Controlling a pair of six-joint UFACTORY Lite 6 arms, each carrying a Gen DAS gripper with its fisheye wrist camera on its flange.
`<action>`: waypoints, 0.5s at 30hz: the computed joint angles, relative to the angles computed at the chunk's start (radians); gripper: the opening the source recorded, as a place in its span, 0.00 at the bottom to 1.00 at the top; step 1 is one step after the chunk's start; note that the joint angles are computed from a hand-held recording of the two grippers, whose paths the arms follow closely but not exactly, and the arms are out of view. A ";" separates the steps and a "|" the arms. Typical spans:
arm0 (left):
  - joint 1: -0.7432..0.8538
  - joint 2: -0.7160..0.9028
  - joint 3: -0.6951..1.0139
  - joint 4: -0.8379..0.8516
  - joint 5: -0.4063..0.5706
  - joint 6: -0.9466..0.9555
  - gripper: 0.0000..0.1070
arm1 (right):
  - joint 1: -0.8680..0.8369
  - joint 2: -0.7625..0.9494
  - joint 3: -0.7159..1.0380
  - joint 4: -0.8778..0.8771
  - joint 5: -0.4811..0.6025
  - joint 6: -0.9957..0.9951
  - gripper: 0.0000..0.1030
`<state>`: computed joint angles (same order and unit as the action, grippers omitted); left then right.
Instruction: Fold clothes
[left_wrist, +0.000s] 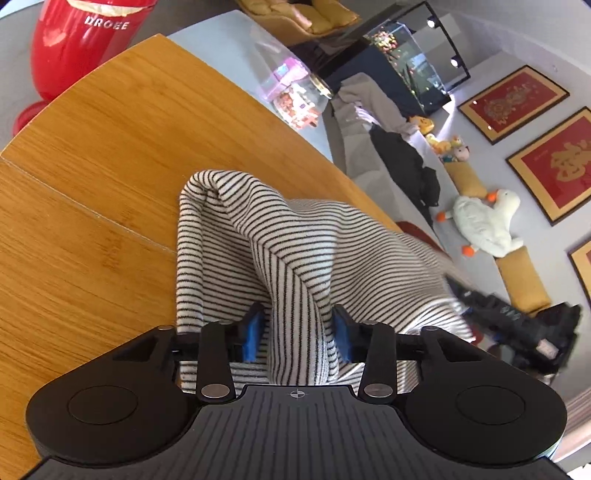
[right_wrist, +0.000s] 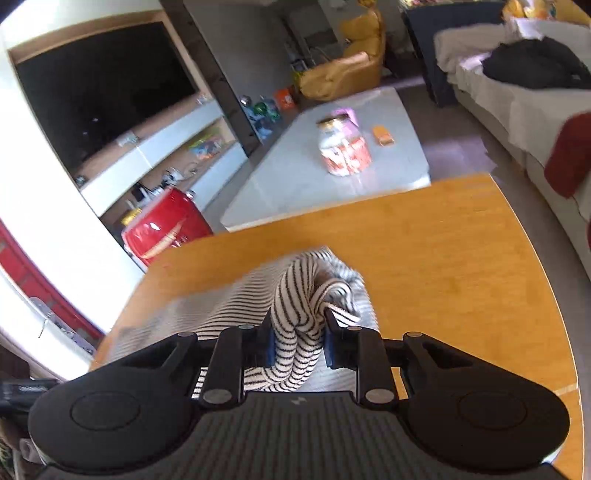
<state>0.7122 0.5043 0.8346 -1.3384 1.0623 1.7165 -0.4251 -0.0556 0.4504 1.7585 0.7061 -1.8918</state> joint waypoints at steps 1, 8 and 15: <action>0.005 0.003 -0.001 0.008 0.019 0.000 0.68 | -0.037 0.063 -0.004 0.011 0.027 -0.023 0.22; -0.113 -0.127 -0.064 -0.095 -0.139 0.033 0.22 | -0.107 0.033 -0.074 0.026 0.122 -0.088 0.21; -0.043 -0.222 -0.036 -0.090 -0.178 0.071 0.21 | -0.048 -0.052 -0.100 0.054 0.089 -0.183 0.21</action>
<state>0.6691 0.2824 0.7986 -1.4283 0.8841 1.7873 -0.4728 -0.1075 0.3505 1.8129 0.7951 -2.0750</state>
